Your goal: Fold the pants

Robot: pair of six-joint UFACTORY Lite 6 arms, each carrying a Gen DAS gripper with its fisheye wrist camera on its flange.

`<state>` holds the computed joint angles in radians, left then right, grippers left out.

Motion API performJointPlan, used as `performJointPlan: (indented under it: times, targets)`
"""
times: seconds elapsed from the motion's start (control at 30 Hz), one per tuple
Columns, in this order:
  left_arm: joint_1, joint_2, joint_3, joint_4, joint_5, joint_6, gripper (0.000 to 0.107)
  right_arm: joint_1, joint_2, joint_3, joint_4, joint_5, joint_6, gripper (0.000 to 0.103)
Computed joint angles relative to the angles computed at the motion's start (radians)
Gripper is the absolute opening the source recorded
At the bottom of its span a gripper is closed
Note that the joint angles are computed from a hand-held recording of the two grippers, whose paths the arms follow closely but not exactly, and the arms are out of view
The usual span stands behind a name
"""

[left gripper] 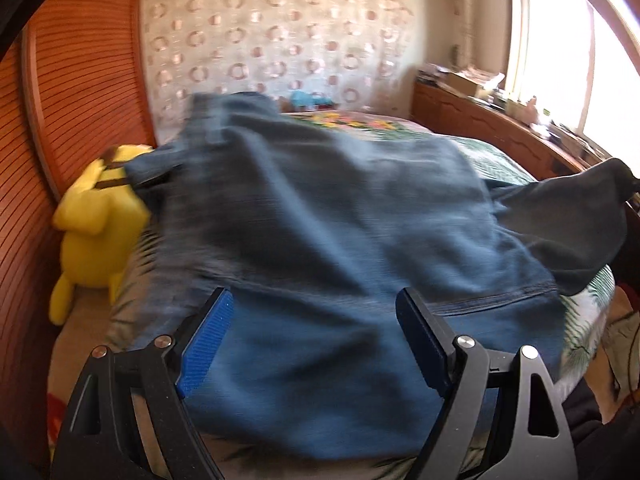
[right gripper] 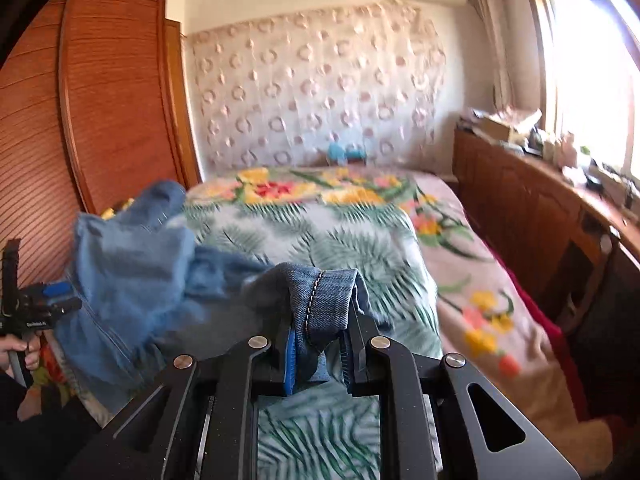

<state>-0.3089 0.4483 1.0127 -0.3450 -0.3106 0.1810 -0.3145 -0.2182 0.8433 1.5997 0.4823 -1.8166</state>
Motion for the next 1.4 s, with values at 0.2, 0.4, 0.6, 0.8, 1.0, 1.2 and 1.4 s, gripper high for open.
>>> performJointPlan:
  times: [0.2, 0.4, 0.6, 0.8, 1.0, 1.2, 1.4]
  targets:
    - [0.075, 0.006, -0.035, 0.133, -0.017, -0.121, 0.084, 0.117, -0.016, 0.044, 0.029, -0.02, 0.007, 0.017]
    - [0.068, -0.031, -0.072, 0.106, -0.035, -0.097, 0.084, 0.301, 0.02, 0.152, 0.025, -0.077, 0.029, 0.017]
    - [0.087, -0.165, -0.156, 0.126, -0.045, -0.108, 0.084, 0.513, 0.176, 0.347, -0.075, -0.09, 0.149, 0.017]
    - [0.102, -0.256, -0.204, 0.165, -0.038, -0.123, 0.084, 0.67, 0.326, 0.473, -0.278, -0.13, 0.359, 0.018]
    - [0.084, -0.268, -0.211, 0.177, -0.047, -0.135, 0.084, 0.693, 0.416, 0.565, -0.534, -0.166, 0.604, 0.049]
    - [0.051, -0.214, -0.164, 0.199, -0.039, -0.155, 0.084, 0.684, 0.42, 0.601, -0.749, -0.195, 0.827, 0.052]
    - [0.002, -0.137, -0.087, 0.188, -0.019, -0.138, 0.084, 0.71, 0.364, 0.493, -0.997, -0.247, 1.115, 0.052]
